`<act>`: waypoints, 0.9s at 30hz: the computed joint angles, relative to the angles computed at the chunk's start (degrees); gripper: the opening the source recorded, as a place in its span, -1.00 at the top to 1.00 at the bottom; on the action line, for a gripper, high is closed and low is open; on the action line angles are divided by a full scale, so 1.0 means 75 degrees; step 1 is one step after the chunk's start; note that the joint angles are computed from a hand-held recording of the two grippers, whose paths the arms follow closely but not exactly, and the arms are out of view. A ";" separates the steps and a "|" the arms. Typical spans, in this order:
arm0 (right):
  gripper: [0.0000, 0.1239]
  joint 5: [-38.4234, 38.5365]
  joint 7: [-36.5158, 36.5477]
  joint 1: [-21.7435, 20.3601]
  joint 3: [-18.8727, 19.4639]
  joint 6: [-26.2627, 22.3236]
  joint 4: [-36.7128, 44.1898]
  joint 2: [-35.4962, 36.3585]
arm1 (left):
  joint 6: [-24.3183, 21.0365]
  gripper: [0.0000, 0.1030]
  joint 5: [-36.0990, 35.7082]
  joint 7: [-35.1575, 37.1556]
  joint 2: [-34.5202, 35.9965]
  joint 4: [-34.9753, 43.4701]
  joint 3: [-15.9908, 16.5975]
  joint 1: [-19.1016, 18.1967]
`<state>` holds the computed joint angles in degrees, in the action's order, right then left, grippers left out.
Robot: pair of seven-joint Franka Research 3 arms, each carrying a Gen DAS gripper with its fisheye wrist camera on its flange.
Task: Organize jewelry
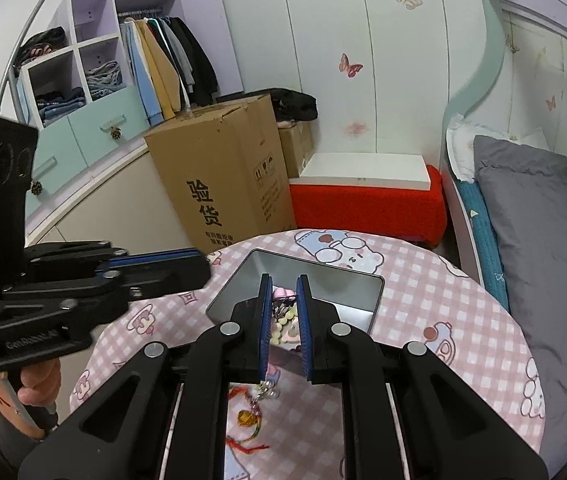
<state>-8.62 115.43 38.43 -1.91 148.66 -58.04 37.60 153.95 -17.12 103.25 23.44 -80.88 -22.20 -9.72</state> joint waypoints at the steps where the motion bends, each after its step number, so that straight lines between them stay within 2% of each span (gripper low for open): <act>1: 0.83 0.0063 -0.0050 -0.0043 0.0047 -0.0067 0.0114 0.0093 | -0.0150 0.93 0.0064 -0.0051 0.0118 0.0131 0.0030 -0.0043; 3: 0.83 0.0077 -0.0047 -0.0037 0.0021 -0.0193 0.0194 0.0182 | -0.0231 0.93 0.0456 -0.0515 0.0174 0.0147 0.0331 -0.0254; 8: 0.83 -0.0200 0.0317 0.0094 -0.0138 0.0342 -0.1025 -0.0490 | -0.0333 0.91 0.0584 -0.0573 -0.0199 -0.0649 0.0301 -0.0120; 11: 0.83 -0.0413 0.0481 0.0167 -0.0168 0.0450 -0.1509 -0.0777 | -0.0420 0.91 0.0841 -0.0743 -0.0365 -0.0977 0.0420 -0.0202; 17: 0.82 -0.0645 0.0770 0.0189 -0.0048 0.0692 -0.2409 -0.1324 | -0.0816 0.86 0.0817 -0.0688 -0.0485 -0.1339 0.0371 -0.0202; 18: 0.82 -0.0671 0.0806 0.0185 -0.0027 0.0696 -0.2465 -0.1362 | -0.0841 0.58 0.0930 -0.0746 -0.0518 -0.1433 0.0425 -0.0264; 19: 0.82 -0.0718 0.0873 0.0205 -0.0022 0.0710 -0.2520 -0.1393 | -0.0790 -0.04 0.1087 -0.0889 -0.0566 -0.1543 0.0504 -0.0350; 20: 0.82 -0.0735 0.0889 0.0194 0.0005 0.0711 -0.2579 -0.1432 | -0.0520 -0.33 0.1255 -0.1090 -0.0676 -0.1781 0.0591 -0.0437; 22: 0.82 -0.0772 0.0914 0.0176 0.0049 0.0737 -0.2704 -0.1507 | -0.0164 -0.39 0.1159 -0.1018 -0.0782 -0.2035 0.0504 -0.0355; 27: 0.82 -0.0759 0.0910 0.0094 0.0151 0.0798 -0.2859 -0.1593 | -0.0467 -0.35 0.2154 -0.1598 -0.0617 -0.1847 0.0802 -0.0666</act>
